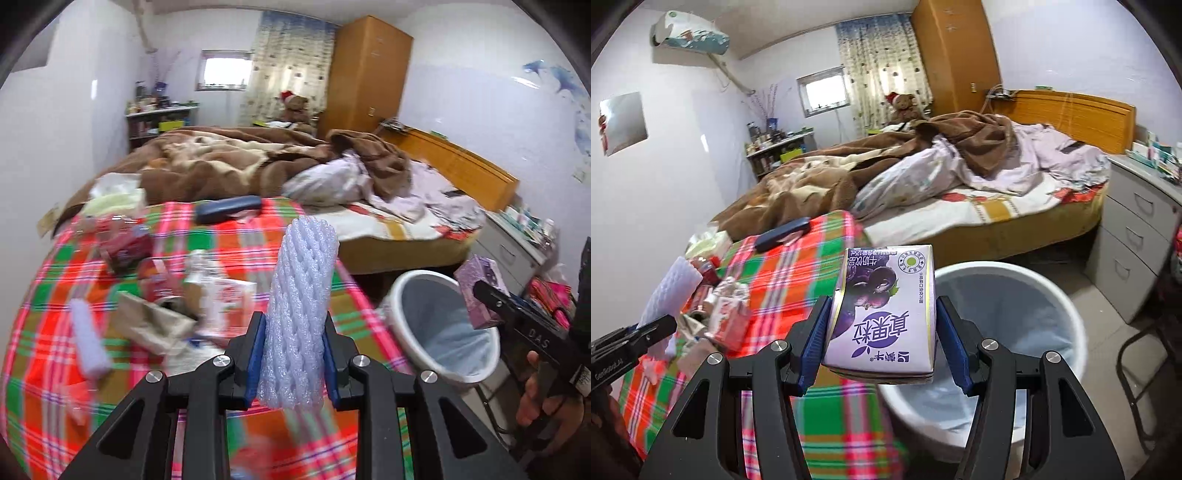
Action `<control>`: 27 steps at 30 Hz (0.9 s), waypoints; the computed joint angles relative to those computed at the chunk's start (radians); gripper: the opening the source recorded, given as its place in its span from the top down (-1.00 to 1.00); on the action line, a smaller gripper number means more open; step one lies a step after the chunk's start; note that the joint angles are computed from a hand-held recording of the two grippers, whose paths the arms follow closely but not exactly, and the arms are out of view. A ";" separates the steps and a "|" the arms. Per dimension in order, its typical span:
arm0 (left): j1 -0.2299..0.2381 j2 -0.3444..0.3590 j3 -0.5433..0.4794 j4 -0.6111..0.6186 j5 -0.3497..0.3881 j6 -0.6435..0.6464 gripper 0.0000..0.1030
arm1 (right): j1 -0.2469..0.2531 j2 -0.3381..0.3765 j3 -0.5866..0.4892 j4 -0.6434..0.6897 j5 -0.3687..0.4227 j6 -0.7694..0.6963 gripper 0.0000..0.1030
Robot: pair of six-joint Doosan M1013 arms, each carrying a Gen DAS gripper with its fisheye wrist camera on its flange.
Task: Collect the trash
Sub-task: 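Carry the foam net and juice box over the bin and open both tools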
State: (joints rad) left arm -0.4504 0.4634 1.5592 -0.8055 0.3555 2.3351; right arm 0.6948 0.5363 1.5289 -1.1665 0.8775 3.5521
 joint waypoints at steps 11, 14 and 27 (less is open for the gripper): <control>-0.097 0.061 -0.074 0.009 0.127 0.024 0.45 | -0.045 -0.028 0.085 0.112 -0.038 -0.043 -0.13; -0.117 0.081 -0.098 0.030 0.151 0.013 0.45 | -0.055 -0.034 0.103 0.146 -0.043 -0.068 -0.13; -0.180 0.153 -0.188 0.133 0.219 -0.067 0.45 | -0.087 -0.043 0.145 0.225 -0.078 -0.142 -0.13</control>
